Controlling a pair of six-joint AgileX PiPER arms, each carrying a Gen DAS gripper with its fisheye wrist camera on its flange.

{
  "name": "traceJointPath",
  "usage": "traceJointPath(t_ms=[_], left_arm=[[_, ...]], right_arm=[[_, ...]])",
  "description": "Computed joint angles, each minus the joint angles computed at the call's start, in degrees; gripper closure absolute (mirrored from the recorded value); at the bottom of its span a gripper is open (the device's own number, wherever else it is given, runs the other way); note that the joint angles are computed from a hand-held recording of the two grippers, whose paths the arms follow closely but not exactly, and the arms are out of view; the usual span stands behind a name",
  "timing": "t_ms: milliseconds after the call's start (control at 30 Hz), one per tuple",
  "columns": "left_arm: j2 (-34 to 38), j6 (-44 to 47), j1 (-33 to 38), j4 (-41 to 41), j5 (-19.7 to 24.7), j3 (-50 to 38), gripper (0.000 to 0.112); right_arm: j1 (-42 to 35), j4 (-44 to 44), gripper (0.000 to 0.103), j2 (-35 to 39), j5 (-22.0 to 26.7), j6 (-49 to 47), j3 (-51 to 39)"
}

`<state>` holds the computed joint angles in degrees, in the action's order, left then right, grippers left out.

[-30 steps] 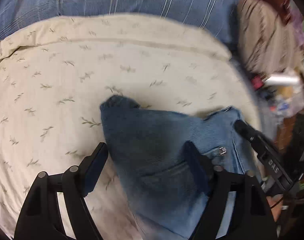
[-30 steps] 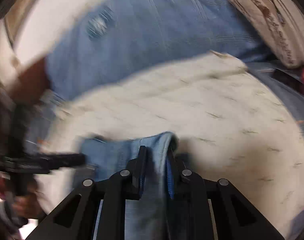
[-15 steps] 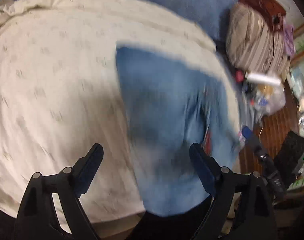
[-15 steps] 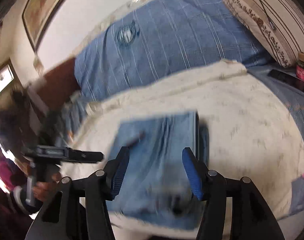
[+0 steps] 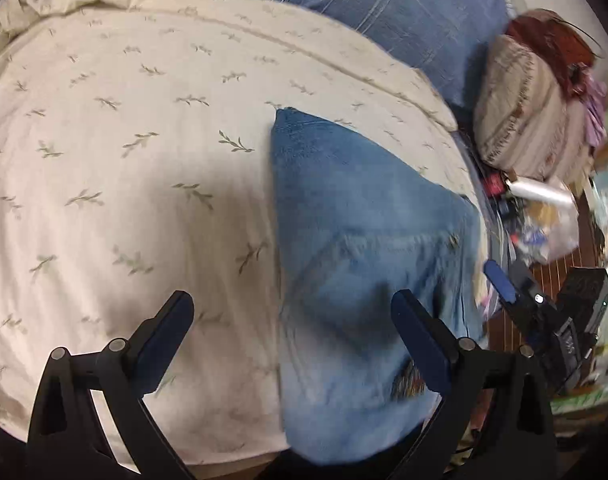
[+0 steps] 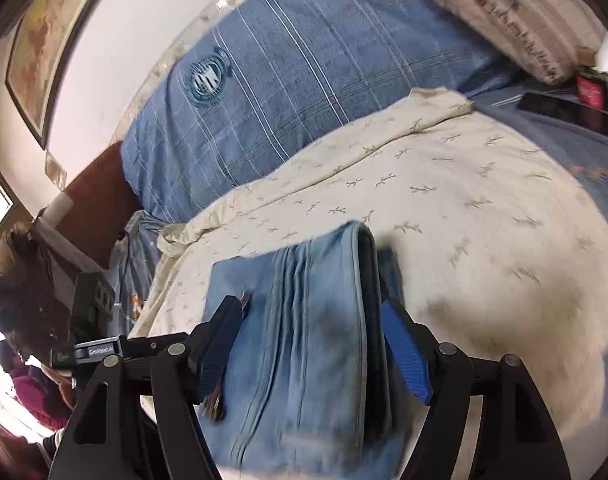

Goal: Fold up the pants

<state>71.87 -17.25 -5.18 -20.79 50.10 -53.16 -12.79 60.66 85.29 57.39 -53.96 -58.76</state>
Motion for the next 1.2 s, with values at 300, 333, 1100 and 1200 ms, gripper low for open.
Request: traceJointPath(t_ms=[300,333,1100,1200], left_arm=[[8.68,-7.91,-7.13,6.58,-2.02,-5.76,0.02],[9.13,-8.65,-7.17,7.14,-3.35,-5.48,0.019],[-5.16,5.54,-0.48,-9.87,1.91,7.34,0.025],[-3.28,4.51,-3.42,-9.06,-1.22,8.89,0.018]], right_arm=[[11.0,-12.78,0.082,4.49,-13.46,1.76,-2.19],[9.87,-10.55,0.082,4.95,-12.43,0.24,-1.99],[-5.77,-8.19,0.06,-7.12,5.53,-6.82,6.35],[-2.77,-14.92,0.056,-5.96,-1.1,-4.21,9.55]])
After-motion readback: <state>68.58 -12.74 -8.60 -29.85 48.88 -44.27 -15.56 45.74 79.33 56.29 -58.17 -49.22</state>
